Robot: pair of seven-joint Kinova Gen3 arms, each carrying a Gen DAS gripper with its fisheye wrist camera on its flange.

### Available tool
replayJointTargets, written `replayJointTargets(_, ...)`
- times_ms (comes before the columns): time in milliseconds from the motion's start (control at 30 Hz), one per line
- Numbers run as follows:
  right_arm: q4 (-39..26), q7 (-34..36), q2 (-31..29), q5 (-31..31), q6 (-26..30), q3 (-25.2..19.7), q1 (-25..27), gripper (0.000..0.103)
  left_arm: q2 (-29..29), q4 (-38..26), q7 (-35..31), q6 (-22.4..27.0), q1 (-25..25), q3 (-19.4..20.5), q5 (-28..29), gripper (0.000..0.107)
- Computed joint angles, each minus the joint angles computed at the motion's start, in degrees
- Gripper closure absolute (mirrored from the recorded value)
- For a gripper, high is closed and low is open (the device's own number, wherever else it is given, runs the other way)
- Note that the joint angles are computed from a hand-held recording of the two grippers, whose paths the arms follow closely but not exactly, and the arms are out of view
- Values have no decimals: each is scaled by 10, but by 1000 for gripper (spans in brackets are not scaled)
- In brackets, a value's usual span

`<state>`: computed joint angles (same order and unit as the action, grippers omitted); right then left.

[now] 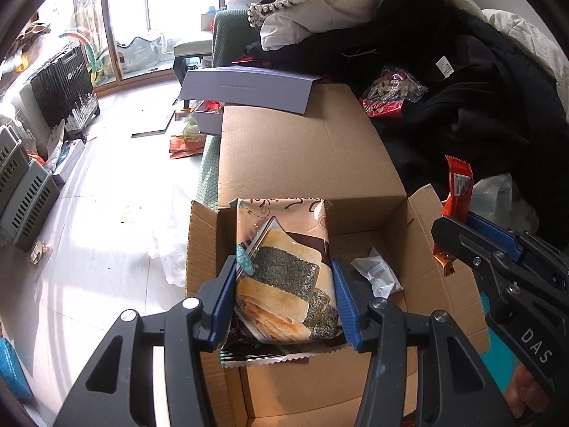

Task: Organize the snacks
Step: 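Lift both held packs and carry them over the open box, then open both tools to drop the packs into the box, then move both tools back from the box toward the remaining snacks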

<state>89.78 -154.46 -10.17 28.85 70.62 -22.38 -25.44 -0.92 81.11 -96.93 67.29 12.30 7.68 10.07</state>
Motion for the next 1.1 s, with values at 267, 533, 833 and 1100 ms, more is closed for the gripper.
replayJointTargets(267,13,-25,5,-12,27,-4,-11,73,-5,15,15,4,13,11,-38,57)
replayJointTargets(533,-15,-35,5,-3,86,-12,-27,58,-15,-9,31,30,29,22,-75,46)
replayJointTargets(833,-77,-39,-3,29,154,-46,-34,58,-34,-70,35,76,29,21,-72,41)
replayJointTargets(1100,-169,-29,7,102,246,-103,-56,57,-69,-128,30,116,17,13,-47,41)
